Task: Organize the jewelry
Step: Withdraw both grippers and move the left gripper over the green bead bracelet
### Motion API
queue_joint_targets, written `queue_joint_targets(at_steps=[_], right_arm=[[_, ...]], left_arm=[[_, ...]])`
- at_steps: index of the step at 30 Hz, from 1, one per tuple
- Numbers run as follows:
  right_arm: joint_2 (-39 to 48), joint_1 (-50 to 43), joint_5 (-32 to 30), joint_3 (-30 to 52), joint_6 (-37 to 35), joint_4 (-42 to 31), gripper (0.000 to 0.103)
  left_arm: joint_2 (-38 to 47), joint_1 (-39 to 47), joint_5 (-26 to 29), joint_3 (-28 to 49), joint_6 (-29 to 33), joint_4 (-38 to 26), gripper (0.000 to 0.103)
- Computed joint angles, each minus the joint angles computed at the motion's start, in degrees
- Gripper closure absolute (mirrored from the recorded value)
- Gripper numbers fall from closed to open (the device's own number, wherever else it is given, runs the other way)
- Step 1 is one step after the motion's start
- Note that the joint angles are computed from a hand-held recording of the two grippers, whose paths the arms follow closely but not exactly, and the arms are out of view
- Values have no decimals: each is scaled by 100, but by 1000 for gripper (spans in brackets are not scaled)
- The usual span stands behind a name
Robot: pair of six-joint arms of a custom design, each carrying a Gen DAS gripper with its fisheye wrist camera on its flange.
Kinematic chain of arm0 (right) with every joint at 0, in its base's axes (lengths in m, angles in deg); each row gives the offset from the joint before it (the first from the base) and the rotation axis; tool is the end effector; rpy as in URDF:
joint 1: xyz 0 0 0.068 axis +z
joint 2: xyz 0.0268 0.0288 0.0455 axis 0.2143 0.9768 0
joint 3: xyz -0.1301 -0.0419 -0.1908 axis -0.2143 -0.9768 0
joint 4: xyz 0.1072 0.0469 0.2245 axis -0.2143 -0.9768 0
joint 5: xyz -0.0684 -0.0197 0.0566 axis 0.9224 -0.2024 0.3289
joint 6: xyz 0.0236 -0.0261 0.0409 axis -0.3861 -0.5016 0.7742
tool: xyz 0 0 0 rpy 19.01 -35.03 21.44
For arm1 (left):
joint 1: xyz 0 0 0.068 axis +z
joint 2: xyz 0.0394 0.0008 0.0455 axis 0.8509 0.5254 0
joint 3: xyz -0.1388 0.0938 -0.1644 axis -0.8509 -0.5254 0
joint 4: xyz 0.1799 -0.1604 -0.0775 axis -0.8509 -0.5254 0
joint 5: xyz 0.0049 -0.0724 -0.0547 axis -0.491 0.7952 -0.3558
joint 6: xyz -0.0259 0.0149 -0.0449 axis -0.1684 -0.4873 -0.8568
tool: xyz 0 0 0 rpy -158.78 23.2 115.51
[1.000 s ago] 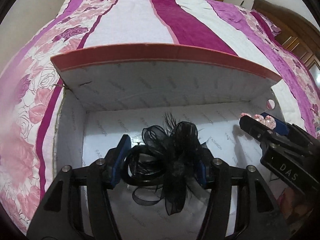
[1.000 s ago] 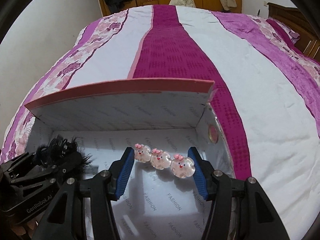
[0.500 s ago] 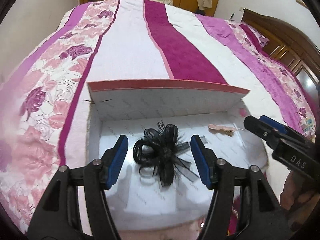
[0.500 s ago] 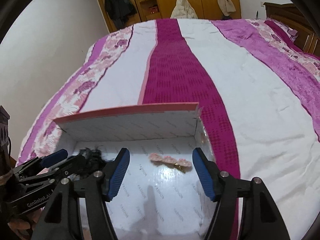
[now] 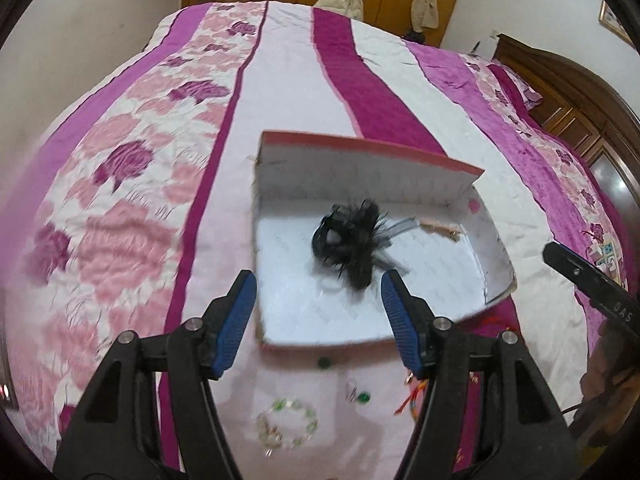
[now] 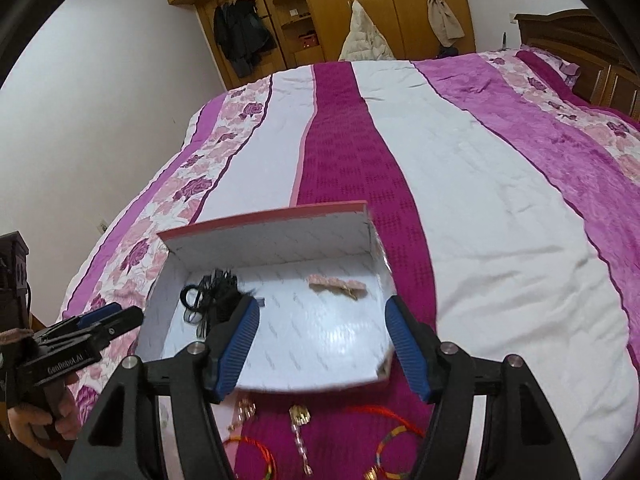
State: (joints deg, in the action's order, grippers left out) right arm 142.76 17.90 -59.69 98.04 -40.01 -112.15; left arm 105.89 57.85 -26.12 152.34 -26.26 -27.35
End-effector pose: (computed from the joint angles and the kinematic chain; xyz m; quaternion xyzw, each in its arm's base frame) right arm 0.2926 0.0432 0.3511 -0.1704 0.8981 0.1977 0.3539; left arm 0.1893 0.0001 0.3355 -0.1676 0.9246 -0.0400 0.3398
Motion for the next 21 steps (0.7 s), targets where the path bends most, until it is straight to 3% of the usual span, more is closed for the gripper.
queue_joint_targets(at_steps=[9, 21], right_arm=[[-716, -553, -138, -874, -548, -219, 35], [-1096, -1351, -88, -1933, -1096, -236, 35]], left_arm=[[-787, 61, 35, -785, -245, -291, 45], [-1345, -690, -364, -1592, -777, -533, 45]])
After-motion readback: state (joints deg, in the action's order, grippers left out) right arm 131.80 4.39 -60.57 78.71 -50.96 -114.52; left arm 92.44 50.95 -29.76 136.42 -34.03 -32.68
